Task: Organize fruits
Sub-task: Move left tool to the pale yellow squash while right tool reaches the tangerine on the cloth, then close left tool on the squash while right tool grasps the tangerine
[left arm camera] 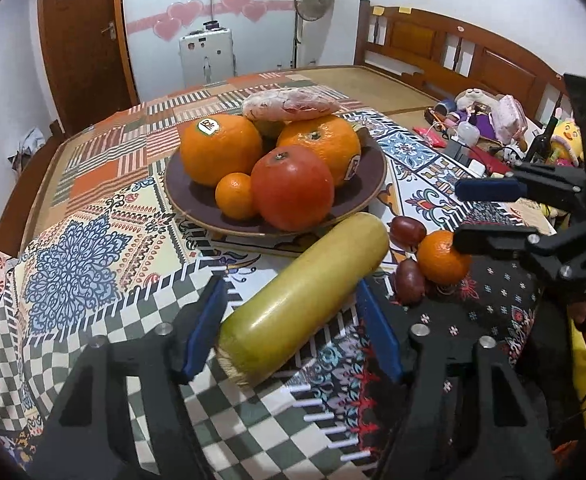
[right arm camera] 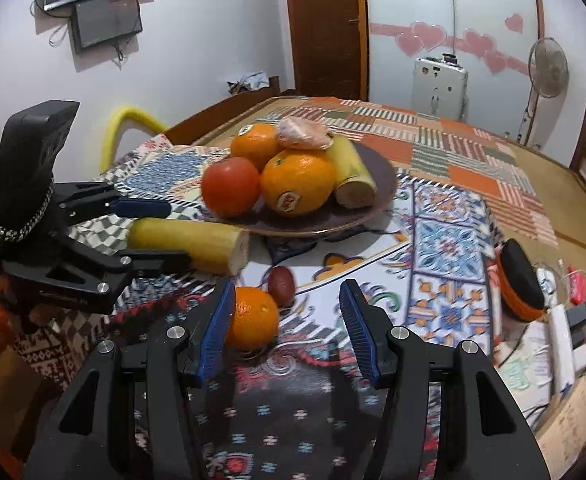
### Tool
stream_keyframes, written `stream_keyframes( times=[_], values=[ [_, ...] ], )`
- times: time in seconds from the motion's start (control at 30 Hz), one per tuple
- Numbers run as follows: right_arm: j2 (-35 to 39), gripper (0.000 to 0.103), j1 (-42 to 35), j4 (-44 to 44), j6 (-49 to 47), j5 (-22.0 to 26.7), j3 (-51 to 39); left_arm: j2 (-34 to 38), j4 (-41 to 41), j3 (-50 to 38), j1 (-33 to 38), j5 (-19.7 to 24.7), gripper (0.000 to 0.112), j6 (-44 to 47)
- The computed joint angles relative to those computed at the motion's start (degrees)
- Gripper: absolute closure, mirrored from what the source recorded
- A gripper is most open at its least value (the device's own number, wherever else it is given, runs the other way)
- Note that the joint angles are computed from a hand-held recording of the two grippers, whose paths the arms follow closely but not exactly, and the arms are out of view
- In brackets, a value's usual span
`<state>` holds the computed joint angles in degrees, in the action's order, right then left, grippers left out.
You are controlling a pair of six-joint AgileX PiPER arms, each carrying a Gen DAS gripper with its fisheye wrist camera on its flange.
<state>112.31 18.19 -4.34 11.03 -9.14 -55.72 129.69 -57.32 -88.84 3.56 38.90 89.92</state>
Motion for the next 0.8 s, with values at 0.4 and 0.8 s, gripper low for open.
stream_keyframes(
  times=[0.4, 0.8],
  values=[
    [0.74, 0.052, 0.4, -12.72, 15.19, -2.83, 1.48, -6.82, -8.01, 12.26, 5.12, -1.61, 0.077, 8.62],
    [2.81, 0.052, 0.85, -23.6, 26.71, -4.57, 0.78, -12.24, -7.75, 19.94, 5.84, -5.75, 0.079, 7.54]
  ],
)
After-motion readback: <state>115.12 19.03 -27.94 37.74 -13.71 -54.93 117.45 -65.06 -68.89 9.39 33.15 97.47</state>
